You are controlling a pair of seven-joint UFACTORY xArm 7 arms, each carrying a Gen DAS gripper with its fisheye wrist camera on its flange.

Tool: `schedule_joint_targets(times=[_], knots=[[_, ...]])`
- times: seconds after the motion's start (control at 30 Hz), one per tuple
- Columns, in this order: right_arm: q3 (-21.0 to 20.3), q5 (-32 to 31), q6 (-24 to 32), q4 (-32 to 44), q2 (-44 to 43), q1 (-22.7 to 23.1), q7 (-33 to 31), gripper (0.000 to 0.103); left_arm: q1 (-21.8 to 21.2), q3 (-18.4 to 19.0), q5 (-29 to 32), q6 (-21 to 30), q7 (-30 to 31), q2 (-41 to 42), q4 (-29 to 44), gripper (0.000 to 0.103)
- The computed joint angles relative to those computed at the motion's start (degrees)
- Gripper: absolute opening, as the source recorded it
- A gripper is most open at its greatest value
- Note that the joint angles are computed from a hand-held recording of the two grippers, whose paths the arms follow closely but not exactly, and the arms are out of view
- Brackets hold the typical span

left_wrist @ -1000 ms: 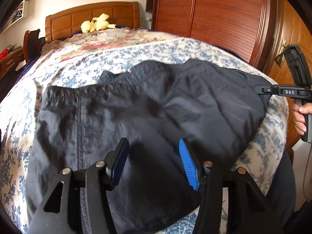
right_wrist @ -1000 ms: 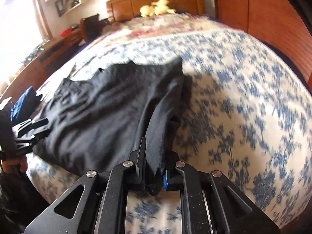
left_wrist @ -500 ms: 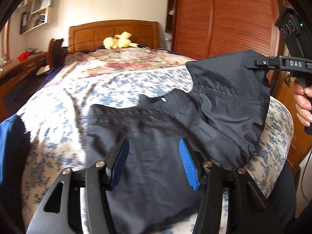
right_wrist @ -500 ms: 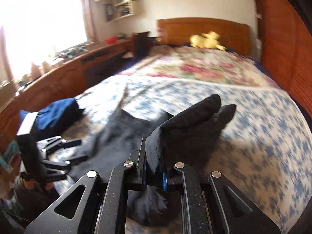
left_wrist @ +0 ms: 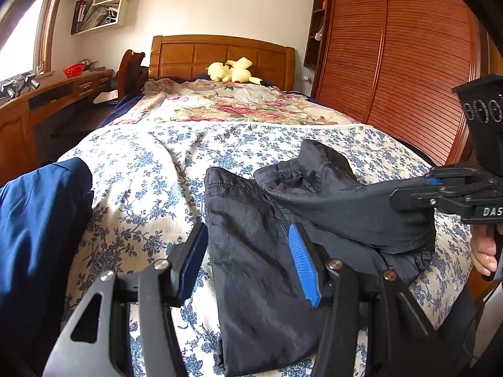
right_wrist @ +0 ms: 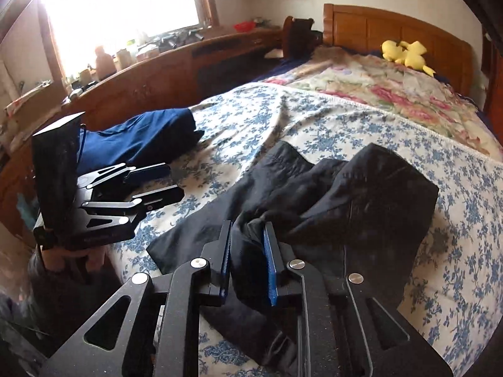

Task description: Fold large clothes

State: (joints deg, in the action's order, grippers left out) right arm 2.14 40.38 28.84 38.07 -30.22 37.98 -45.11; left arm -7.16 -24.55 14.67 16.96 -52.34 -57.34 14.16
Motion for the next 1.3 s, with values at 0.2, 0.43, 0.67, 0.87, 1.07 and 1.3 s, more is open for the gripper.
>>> schedule_joint_targets(times=[0.2,0.43,0.67,0.87,1.07,1.3], knots=[[-1.6,-0.2,-1.6,-1.9,-5.5,-1.2,0.5,0.047,0.9,-0.9,0.5,-1.6,0.1,2.6,1.0,0.053],[-4.7,-4.8,-3.6,-4.0,-9.1,-5.4,2.5,0.047,1.6,-2.4,1.3,-2.8,-0.3,5.1,2.7,0.053],[-8.1,-6.6,-1.9,-7.0,-3.9,-7.0,4.3,0.039,2.1,-3.4,2.1,-3.5,-0.4,7.0,4.0,0.053],[-8.4,1.1,-1.6,-9.8,-2.0,-4.8,0.4,0.037,2.3,-4.0,2.4,-4.2,-0.9,7.7,4.2,0.053],[-7.0,2.3,-2.4,-10.7,-2.1,-5.6,-1.0,0.037,1.2,-3.5,1.9,-8.3,-0.6,7.3,3.7,0.053],[-6.2,2.7,-3.5,-11.1,-1.9,-5.8,-1.6,0.037,0.8,-4.9,-0.2,-11.7,-0.1,11.2,5.7,0.053]])
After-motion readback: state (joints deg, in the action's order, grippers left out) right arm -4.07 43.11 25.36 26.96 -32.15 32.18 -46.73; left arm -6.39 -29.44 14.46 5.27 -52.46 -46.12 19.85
